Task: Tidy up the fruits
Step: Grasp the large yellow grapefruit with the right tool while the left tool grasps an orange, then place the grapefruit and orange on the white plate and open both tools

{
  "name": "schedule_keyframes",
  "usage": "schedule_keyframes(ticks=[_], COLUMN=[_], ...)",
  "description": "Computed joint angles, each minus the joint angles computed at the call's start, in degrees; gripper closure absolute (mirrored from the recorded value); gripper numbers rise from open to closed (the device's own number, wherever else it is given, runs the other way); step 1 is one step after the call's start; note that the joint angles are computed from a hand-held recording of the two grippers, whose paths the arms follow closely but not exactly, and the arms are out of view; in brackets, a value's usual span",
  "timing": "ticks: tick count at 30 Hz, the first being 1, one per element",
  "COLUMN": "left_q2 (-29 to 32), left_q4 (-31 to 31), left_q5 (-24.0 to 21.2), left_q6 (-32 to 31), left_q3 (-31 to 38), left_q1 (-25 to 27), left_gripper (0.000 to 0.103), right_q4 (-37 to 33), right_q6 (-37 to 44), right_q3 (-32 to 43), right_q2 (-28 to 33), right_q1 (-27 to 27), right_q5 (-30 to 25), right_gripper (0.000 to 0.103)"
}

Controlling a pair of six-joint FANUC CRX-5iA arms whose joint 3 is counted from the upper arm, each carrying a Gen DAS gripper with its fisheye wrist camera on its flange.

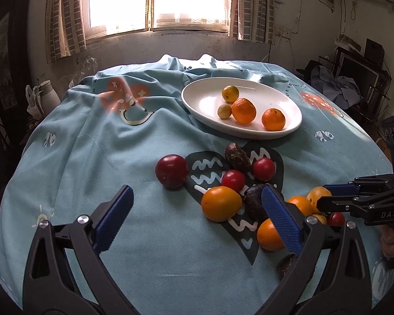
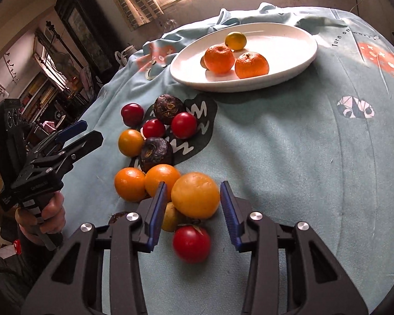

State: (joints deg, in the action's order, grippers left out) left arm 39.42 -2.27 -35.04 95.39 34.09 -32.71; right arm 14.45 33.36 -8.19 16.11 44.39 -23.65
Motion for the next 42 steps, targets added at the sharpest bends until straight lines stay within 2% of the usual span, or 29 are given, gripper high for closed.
schedule_keyframes(ticks=[3, 5, 6, 9, 11, 13, 15, 20, 24, 28, 31, 38, 42], left_q2=[-0.02, -0.04, 0.04, 0.99, 1.61, 2.73, 3.81, 4.59, 5.25, 6.38, 6.94, 7.86, 7.70], left_q4=[2.28, 6.12, 9.82, 24.64, 31.79, 34.64, 33.56, 31.37, 27.08, 25.47, 23.64, 22.98, 23.31], left_q5=[0.38, 0.86, 0.97, -1.15, -3.00, -5.72, -7.75, -9.14, -9.87, -11.60, -12.29, -13.47, -13.13], left_q6=[-2.46, -6.30, -9.81, -24.41, -31.36, -34.14, -33.54, -33.76, -31.33, -30.55, -29.34, -28.47, -28.90], left_q3=[-0.70, -1.80, -2.70, -5.19, -6.24, -5.30, -3.54, -2.00, -0.03, 2.07, 3.32, 4.71, 4.34], left_q1=[0.11, 0.43, 0.75, 1.68, 1.79, 1.82, 1.60, 0.90, 0.28, 0.12, -0.07, -0.04, -0.03], left_gripper=[0.003, 0.003, 0.003, 0.005, 0.022, 0.034, 0.041, 0.041, 0.041, 0.052, 0.054, 0.062, 0.063], right_q4=[-4.95, -5.18, -4.34, 6.18, 9.14, 7.89, 6.56, 6.80, 6.66, 7.22, 7.31, 7.69, 8.85], right_q6=[4.12, 3.96, 2.98, -7.65, -10.81, -9.94, -8.65, -8.66, -8.35, -8.99, -9.01, -9.24, -9.86], right_q3=[1.78, 1.57, 1.14, -3.55, -4.97, -4.45, -3.74, -3.89, -3.52, -3.57, -3.59, -3.70, -3.86], right_q2=[0.72, 0.62, 0.42, -1.19, -1.78, -1.63, -1.34, -1.50, -1.22, -1.14, -1.14, -1.14, -1.08], right_q1=[-0.40, -0.48, -0.46, -0.33, -0.55, -0.58, -0.55, -0.52, -0.43, -0.43, -0.43, -0.41, -0.31], right_q5=[-0.95, -0.55, -0.21, 3.64, 4.92, 4.44, 3.64, 3.90, 3.55, 3.46, 3.47, 3.57, 3.53], right_gripper=[0.062, 0.064, 0.064, 0.064, 0.064, 0.064, 0.064, 0.064, 0.064, 0.064, 0.064, 0.064, 0.064])
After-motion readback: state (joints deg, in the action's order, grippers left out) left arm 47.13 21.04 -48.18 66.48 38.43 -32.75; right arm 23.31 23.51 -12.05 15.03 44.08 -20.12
